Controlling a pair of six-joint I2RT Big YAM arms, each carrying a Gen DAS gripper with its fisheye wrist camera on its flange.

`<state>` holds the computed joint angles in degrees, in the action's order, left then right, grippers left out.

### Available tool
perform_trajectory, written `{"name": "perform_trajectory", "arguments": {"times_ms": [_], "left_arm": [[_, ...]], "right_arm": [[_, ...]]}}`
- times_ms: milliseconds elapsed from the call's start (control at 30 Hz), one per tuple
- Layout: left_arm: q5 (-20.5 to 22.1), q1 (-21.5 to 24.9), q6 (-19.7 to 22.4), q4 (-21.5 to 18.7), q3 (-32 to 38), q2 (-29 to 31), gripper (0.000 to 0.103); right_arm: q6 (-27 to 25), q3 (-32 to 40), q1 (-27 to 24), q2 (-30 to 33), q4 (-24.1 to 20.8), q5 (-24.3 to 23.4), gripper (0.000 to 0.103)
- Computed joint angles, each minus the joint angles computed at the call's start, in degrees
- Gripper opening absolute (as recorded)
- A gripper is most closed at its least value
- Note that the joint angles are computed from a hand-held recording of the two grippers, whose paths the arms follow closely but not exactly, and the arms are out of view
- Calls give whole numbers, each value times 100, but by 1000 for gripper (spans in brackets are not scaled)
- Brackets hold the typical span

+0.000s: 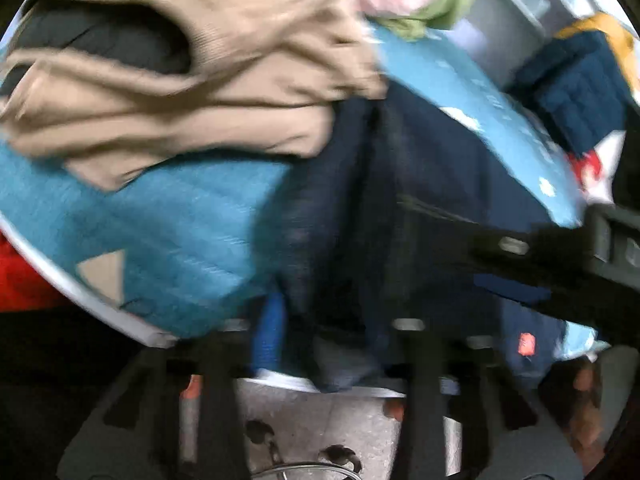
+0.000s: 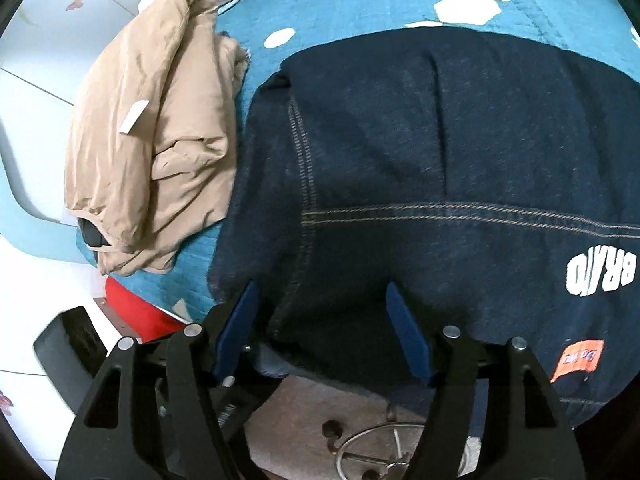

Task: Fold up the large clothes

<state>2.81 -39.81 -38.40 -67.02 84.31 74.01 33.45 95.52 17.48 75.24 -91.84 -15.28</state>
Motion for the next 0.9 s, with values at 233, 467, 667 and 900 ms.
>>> {"name": "perform_trajectory", "arguments": {"times_ms": [233,467,667,900], "left_arm": [[196,5,65,550,-252,-321,13],[373,-35,259,798,-362,-445,14],[500,-111,495,580,-172,-249,12],[783,-76,462,723,-208,-382,23]], "right_arm": [[-251,436,408,459,-307,101,72],[-359,380,547,673,-402,251,79],[-357,225,594,682,-309,529,52],[-135,-436,46,106,381,-384,23]]}}
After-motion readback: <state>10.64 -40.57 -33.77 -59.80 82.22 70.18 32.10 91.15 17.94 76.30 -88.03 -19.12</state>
